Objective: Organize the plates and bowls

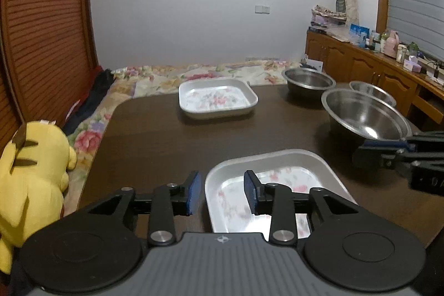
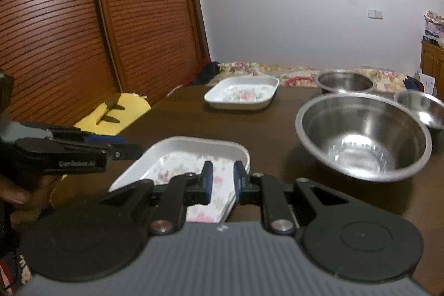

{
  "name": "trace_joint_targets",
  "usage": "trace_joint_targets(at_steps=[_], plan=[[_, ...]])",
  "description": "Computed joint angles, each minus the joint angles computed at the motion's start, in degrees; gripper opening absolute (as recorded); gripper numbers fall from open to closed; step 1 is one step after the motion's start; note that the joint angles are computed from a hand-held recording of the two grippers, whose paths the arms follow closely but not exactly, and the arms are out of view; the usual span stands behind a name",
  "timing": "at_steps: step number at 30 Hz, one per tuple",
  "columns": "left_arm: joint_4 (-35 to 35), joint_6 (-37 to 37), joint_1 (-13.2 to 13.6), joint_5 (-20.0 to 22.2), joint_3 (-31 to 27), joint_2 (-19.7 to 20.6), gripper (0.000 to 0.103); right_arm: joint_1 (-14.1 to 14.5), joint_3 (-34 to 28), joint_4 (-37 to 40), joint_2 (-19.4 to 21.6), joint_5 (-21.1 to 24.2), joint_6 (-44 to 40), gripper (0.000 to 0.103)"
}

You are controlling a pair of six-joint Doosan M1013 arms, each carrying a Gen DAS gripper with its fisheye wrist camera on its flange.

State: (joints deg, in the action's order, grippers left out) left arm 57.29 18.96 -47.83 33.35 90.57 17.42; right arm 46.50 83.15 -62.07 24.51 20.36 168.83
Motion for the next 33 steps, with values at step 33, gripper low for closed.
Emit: trace_joint_targets(at_steps=[33], plan=[[-25.9, 27.2, 11.4, -2.7, -21.2, 14.1, 0.050, -9.2, -41.0, 53.4, 21.2, 26.1, -55.9, 0.044]])
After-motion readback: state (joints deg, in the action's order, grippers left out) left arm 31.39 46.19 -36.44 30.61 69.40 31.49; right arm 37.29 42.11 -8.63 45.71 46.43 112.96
